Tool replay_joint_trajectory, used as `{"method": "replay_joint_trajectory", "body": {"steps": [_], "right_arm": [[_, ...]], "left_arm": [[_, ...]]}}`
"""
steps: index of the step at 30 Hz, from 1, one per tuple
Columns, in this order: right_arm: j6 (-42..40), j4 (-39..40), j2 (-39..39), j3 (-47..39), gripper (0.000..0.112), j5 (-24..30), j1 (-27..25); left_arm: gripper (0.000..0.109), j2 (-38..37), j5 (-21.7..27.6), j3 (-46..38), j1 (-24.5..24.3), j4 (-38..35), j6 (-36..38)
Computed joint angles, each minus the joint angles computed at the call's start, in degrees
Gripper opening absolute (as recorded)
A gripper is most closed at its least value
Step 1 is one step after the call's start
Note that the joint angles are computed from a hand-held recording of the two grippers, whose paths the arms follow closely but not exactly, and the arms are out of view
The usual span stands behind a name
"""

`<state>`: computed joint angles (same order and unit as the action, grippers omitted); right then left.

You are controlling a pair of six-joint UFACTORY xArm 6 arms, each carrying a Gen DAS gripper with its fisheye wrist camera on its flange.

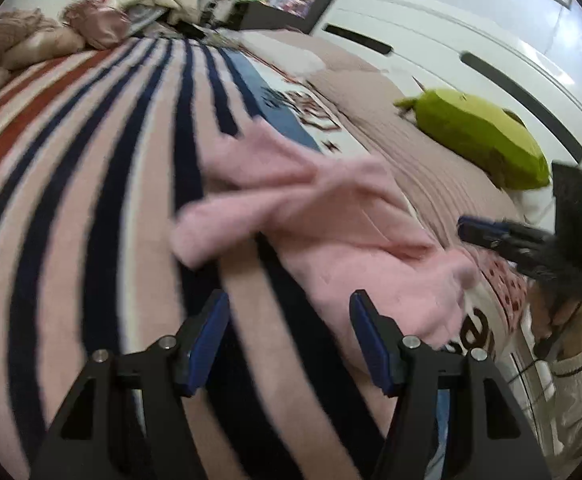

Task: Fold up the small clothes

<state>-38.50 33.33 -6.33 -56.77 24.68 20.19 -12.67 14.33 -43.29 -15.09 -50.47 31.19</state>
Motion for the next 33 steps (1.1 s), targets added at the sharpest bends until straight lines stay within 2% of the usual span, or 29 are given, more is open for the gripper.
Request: {"method": "replay_joint_trajectory", "body": {"steps": [1, 2, 3, 5, 7, 9, 11, 12, 13, 15, 19, 23, 24, 27, 29, 30, 31, 33], "right_arm": [[-0.7, 0.1, 1.6, -2.9, 0.061, 1.6, 0.7], [-0.6, -2.3, 4.6, -7.3, 0.066, 4.1, 2.0], [0.0, -5.2, 6.8, -10.2, 0.066, 6.0, 2.9], [-1.0, -9.3, 11.4, -15.8, 0.066, 9.1, 5.1], [-1.9, -10.7, 17.0, -22.2, 0.067, 14.0, 6.8], [-1.3, -12.1, 20.2, -24.9, 0.067, 14.5, 7.7], [5.5, -19.2, 25.1, -29.1, 0.061, 12.6, 8.4], [7.9, -20.8, 26.2, -30.2, 0.042, 12.2, 8.2], [10.5, -21.6, 27.7, -31.8, 0.016, 12.1, 7.7], [13.8, -21.2, 28.7, -33.3, 0.012, 11.9, 6.5], [16.3, -13.7, 27.5, -32.1, 0.008, 8.7, 1.8], [22.6, -16.4, 27.8, -31.1, 0.008, 7.4, -1.6], [24.1, -17.3, 28.5, -31.7, 0.008, 7.3, -2.2], [22.3, -12.8, 29.7, -33.4, 0.014, 11.7, -3.7], [19.5, -10.5, 27.8, -32.1, 0.032, 12.2, -4.0], [17.8, -8.9, 25.6, -30.0, 0.051, 11.1, -4.2], [15.3, -6.0, 23.5, -27.8, 0.059, 10.3, -4.5], [7.5, 1.9, 18.4, -23.2, 0.058, 13.2, -5.4]], "left_arm": [[0.058, -0.1, -0.2, 0.0, 0.9, 1.6, -1.6], [0.058, -0.2, -0.5, 0.1, 1.8, 3.9, -3.8], [0.058, -0.4, -1.2, 0.4, 3.0, 7.4, -6.8], [0.058, -0.5, -1.2, 0.3, 4.7, 8.3, -7.7], [0.058, -0.3, -0.3, -0.1, 5.7, 4.0, -4.2], [0.058, 0.0, 1.2, -0.7, 6.4, -2.2, 1.4], [0.058, 0.5, 1.7, -0.9, 6.7, -2.9, 1.8], [0.058, 0.9, 1.6, -0.9, 6.8, -2.0, 1.1], [0.058, 1.1, 1.8, -1.0, 6.8, -2.2, 1.4], [0.058, 1.6, 2.5, -1.4, 6.8, -3.7, 2.9], [0.058, 3.2, 5.7, -3.4, 6.4, -8.4, 6.8], [0.059, 5.5, 13.4, -6.6, 6.1, -16.6, 14.0], [0.059, 6.4, 16.7, -7.9, 6.1, -19.5, 16.4], [0.063, 8.4, 22.9, -10.1, 6.1, -24.0, 19.3], [0.067, 9.8, 26.5, -11.8, 6.0, -25.1, 19.4], [0.067, 10.3, 26.4, -12.4, 5.6, -24.1, 18.5], [0.067, 10.3, 25.3, -12.3, 4.8, -22.4, 17.2], [0.067, 10.0, 22.2, -11.6, 2.7, -17.7, 14.0]]}}
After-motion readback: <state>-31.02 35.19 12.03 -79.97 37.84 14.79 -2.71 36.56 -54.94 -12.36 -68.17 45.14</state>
